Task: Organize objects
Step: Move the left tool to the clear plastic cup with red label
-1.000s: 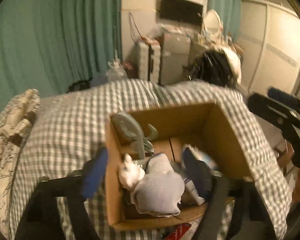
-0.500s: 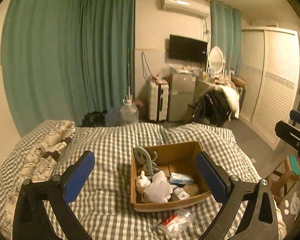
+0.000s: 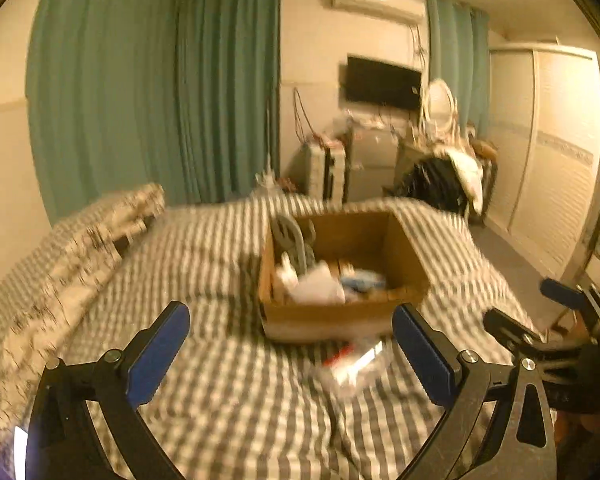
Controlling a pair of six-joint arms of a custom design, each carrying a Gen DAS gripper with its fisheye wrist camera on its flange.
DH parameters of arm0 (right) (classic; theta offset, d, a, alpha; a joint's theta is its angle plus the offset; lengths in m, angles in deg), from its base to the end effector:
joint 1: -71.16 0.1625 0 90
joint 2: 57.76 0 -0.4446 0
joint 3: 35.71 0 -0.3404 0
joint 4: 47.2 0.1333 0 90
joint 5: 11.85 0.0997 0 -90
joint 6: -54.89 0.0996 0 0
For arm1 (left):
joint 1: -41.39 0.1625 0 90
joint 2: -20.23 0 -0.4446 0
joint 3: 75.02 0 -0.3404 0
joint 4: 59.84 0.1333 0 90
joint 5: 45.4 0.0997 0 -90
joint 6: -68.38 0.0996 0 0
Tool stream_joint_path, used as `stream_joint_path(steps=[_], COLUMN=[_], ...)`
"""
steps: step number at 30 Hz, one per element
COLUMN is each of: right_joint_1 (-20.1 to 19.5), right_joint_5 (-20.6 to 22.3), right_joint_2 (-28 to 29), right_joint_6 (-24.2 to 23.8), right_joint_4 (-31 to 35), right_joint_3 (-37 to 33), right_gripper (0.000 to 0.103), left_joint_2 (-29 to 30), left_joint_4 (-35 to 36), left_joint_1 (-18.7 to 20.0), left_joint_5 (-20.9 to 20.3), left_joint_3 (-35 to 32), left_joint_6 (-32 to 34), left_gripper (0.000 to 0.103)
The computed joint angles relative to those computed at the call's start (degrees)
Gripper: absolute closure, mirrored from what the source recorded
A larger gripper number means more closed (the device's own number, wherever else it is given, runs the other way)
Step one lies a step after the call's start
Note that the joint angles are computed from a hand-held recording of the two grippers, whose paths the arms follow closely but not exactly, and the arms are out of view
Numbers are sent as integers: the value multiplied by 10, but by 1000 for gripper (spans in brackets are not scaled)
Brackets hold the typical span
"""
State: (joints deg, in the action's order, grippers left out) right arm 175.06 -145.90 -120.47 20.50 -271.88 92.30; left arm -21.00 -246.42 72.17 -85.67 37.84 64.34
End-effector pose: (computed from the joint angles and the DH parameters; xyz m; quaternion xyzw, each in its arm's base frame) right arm 0.1698 -0.4197 0.3165 0.1170 -0.7829 0.4643 0.3973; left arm -0.3733 -0.4660 0.1162 0.3298 0.8272 -0.3822 0.2468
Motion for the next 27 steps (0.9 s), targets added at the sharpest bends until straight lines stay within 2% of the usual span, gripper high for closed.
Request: stream_joint_path(steps=[2, 5, 11, 14, 19, 27], right_joint_1=[-14, -23, -44, -44, -42, -75], right_joint_5=[3, -16, -15, -15, -22, -5], right_joint_2=[2, 14, 14, 10, 14, 5], right_joint_6=[21, 26, 42, 40, 12, 50], right_joint_4=[28, 33, 55, 66, 63, 104], right_joint_3=[1, -9, -6, -13, -28, -20], right_gripper=[0, 0, 0, 0, 0, 0], left_joint_2=[9, 20, 29, 38, 71, 128], left_joint_4=[27, 65, 99, 109, 133, 197], left_joint_1=[5, 13, 21, 21, 35, 67], left_joint_5=[-6, -5, -12, -8, -13, -59], left_joint_3=[4, 0, -18, -35, -84, -150], left_joint_6=[-11, -28, -49, -37, -7, 19], left_gripper=[0, 0, 0, 0, 0, 0])
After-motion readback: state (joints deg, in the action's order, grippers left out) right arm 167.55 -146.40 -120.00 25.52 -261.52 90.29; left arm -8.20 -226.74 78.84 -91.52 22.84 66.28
